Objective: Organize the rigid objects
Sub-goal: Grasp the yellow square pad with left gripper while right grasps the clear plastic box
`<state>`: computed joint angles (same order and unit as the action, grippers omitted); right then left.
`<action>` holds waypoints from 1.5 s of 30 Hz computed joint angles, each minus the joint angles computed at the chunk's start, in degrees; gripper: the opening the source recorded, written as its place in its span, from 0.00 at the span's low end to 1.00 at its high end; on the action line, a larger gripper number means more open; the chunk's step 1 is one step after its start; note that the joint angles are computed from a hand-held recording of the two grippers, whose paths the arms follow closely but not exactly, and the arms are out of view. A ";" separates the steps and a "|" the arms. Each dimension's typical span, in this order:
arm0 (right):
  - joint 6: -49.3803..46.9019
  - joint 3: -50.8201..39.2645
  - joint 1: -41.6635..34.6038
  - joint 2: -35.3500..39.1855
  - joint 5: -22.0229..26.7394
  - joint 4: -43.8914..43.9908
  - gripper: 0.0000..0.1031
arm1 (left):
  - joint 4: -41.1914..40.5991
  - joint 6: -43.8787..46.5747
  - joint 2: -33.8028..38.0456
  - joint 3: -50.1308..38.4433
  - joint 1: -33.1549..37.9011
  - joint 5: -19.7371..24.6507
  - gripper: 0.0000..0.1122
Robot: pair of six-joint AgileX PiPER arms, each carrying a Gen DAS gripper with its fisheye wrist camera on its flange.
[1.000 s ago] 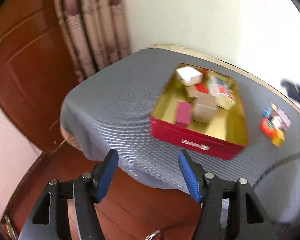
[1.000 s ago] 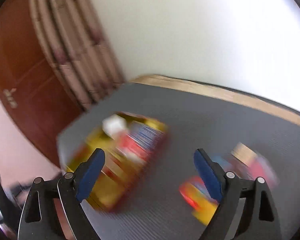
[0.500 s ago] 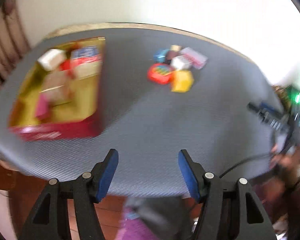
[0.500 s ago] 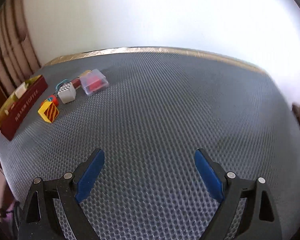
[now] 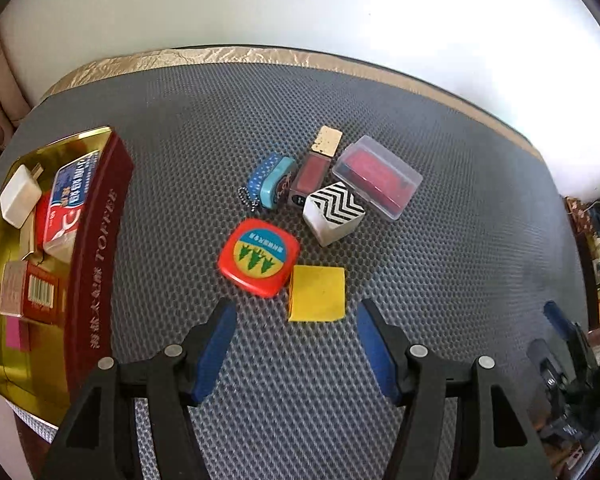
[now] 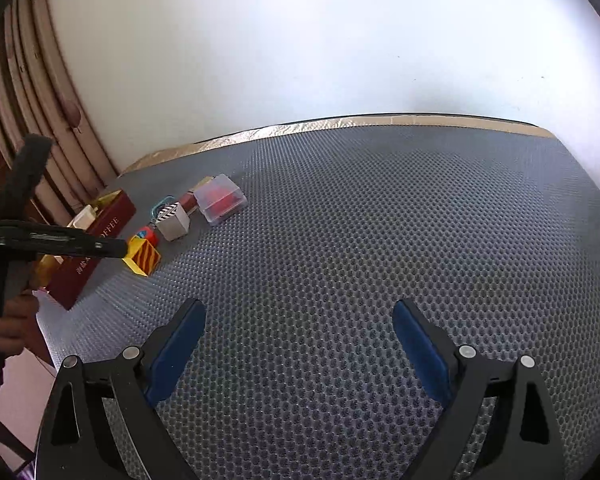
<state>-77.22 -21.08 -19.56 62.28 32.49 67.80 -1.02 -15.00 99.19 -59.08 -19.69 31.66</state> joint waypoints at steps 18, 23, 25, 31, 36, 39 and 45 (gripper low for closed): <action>-0.88 -1.24 -3.85 2.34 5.58 -0.71 0.94 | 1.89 -2.35 0.10 6.83 -3.18 -8.12 0.27; 3.51 -4.97 1.55 5.02 4.41 -5.50 0.93 | -14.27 13.33 -7.50 16.32 0.55 -9.23 0.27; 7.49 -7.37 7.93 6.08 -0.22 -8.76 0.93 | -20.27 19.30 -9.87 19.62 2.99 -8.71 0.27; 13.56 -23.18 22.54 20.79 -5.51 -17.80 0.91 | -25.35 25.98 -16.11 24.51 6.84 -6.06 0.27; 26.34 -34.19 28.99 31.66 -7.82 -32.67 0.82 | -26.28 27.48 -20.15 25.64 8.32 -4.12 0.27; 29.72 -39.17 29.93 36.34 -6.02 -36.42 0.78 | -25.65 28.75 -23.97 27.03 9.83 -2.04 0.27; 33.22 -44.06 32.42 40.81 -5.51 -41.04 0.78 | -23.83 27.58 -23.76 26.64 8.03 -2.11 0.27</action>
<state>-44.00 -65.14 12.86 103.09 26.98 26.76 -24.85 12.58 75.44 -32.44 -11.66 29.55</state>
